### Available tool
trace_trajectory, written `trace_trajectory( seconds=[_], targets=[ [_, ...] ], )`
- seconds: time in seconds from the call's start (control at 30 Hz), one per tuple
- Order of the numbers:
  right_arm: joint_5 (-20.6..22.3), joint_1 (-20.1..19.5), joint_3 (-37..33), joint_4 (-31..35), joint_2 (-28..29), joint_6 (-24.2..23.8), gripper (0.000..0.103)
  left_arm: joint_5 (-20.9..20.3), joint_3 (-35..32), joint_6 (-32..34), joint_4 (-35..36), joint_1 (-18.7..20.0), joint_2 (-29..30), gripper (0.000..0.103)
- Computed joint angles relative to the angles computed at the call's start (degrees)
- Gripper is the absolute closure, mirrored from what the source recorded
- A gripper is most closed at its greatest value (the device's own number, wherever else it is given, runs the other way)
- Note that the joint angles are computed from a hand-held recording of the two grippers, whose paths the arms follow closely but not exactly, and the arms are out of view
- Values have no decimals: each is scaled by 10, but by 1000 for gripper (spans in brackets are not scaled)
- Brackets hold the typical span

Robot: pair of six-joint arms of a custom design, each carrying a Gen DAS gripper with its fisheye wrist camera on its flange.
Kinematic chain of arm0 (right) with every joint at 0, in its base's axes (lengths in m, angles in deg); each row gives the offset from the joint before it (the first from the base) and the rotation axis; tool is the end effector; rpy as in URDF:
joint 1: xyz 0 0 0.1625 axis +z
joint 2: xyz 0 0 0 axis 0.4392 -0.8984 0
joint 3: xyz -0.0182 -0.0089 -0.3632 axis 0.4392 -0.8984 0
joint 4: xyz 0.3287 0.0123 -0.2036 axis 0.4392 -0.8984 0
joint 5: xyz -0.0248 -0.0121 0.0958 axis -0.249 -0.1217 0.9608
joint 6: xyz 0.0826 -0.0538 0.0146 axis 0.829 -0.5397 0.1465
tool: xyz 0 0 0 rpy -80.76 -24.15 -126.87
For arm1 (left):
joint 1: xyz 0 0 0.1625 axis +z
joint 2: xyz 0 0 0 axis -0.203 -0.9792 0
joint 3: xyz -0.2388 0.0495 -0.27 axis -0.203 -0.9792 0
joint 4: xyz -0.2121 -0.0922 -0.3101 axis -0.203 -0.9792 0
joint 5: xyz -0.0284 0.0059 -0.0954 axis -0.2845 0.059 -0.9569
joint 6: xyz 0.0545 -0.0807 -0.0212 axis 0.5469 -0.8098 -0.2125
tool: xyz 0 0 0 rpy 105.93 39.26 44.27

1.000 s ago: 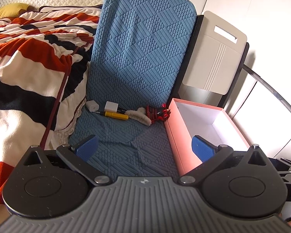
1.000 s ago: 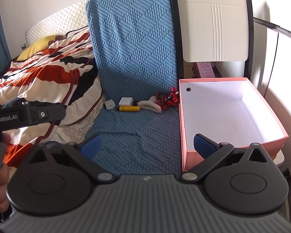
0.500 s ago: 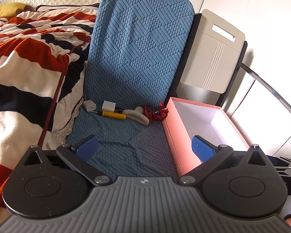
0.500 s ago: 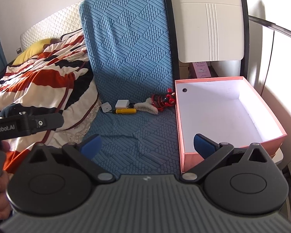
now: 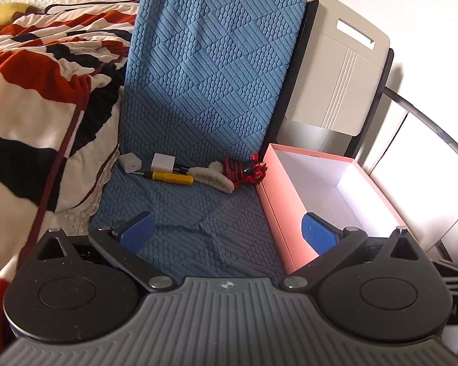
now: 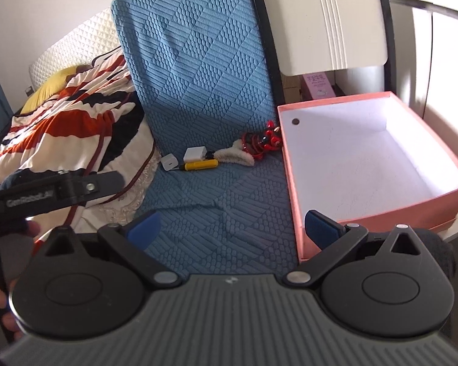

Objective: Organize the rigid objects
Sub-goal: 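Move the left tool toward the white charger while the right tool approaches the red toy figure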

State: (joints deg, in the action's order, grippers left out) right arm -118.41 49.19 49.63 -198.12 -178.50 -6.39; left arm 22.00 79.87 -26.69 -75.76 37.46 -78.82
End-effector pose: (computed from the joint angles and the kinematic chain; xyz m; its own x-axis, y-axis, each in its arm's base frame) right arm 0.0133 -0.4967 0.4099 -0.8299 -0.3594 0.4267 -0.5475 0.6720 -0.4987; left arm -0.4399 -0.4605 -0.0034 -0.8581 -0.1471 -0.4920 0.3420 0.5510 -0.7612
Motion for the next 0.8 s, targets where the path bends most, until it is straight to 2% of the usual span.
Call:
trace_trajectory(
  seconds=[0.17, 0.3, 0.5, 0.63, 0.7, 0.77, 0.8],
  targets=[
    [19, -8, 8, -23, 24, 12, 0, 7, -33, 98, -98, 36, 39, 0],
    [22, -13, 18, -75, 45, 5, 8, 28, -38, 122, -110, 46, 59, 0],
    [16, -14, 19, -113, 79, -3, 8, 25, -36, 133, -127, 69, 71, 0],
    [21, -9, 13, -145, 113, 6, 9, 19, -66, 222, -199, 87, 97, 0],
    [15, -5, 5, -159, 132, 12, 13, 14, -81, 253, -219, 96, 107, 0],
    [10, -1, 0, -181, 151, 18, 22, 7, -94, 262, -223, 106, 112, 0],
    [10, -1, -3, -189, 159, 23, 22, 2, -96, 262, -228, 110, 114, 0]
  ],
)
